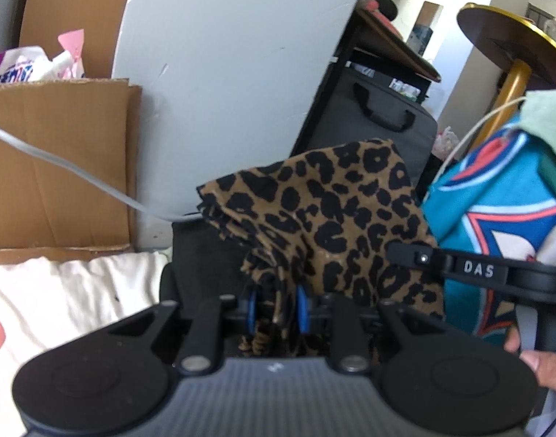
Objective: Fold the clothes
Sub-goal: 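Carry the shorts with both tools toward the black garment beside the blue cloth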
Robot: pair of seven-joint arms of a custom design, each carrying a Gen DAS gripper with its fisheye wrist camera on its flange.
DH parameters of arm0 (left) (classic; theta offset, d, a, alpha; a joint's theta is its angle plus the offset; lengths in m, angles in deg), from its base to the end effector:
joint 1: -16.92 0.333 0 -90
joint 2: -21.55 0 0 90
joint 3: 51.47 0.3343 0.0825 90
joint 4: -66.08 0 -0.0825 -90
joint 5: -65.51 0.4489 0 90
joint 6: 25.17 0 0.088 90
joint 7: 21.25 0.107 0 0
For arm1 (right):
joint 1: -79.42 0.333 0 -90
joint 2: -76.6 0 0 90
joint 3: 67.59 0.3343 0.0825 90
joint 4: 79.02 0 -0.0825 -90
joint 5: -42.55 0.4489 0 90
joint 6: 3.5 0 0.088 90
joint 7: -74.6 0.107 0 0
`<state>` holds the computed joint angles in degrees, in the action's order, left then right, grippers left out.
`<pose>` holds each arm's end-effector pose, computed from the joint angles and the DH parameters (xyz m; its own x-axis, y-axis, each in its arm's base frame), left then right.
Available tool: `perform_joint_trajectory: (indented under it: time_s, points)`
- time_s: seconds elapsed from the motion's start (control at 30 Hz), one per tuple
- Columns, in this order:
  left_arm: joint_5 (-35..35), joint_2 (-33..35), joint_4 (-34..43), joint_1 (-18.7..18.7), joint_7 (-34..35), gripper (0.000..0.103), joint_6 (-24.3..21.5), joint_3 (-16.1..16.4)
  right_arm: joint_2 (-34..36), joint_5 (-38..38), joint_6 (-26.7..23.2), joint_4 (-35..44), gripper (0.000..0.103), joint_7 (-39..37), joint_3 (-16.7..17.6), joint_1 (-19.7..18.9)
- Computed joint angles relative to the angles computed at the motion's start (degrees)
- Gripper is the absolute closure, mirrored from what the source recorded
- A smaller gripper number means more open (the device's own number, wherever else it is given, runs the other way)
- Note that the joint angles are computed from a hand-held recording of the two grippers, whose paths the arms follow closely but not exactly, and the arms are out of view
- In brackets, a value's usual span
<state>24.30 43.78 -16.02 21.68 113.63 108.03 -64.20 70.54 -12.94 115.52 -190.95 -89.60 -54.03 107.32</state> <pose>0.7810 -0.0910 0.5402 -0.5730 -0.7652 0.2936 -0.6758 0.2384 -0.6974 0.4874 0.3814 0.5669 -0.5519 -0.8011 -0.2316 -0.3970 0.4966 -0.7718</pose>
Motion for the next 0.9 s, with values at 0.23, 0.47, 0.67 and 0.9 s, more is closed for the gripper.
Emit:
perform_joint_trajectory:
  time_s: [0.23, 0.47, 0.67, 0.9]
  points:
    - [3.45, 5.41, 6.78, -1.21, -4.42, 0.08, -0.98, -0.07, 2.29, 0.09, 1.86, 1.04, 0.097, 0.65, -1.49, -0.91]
    - [7.03, 10.6, 13.18, -1.59, -9.31, 0.081, -3.27, -0.48, 3.03, 0.3, 5.11, 0.35, 0.097, 1.49, -2.87, -1.94]
    - [8.85, 12.92, 15.84, -1.73, -11.75, 0.081, -2.9, -1.13, 2.21, -0.02, 9.52, -1.48, 0.098, 4.58, -3.71, -3.28]
    - [14.22, 16.99, 21.33, -4.06, -21.33, 0.061, -4.85, 1.02, 3.43, 3.47, 8.95, -1.09, 0.081, -1.06, -4.01, -4.3]
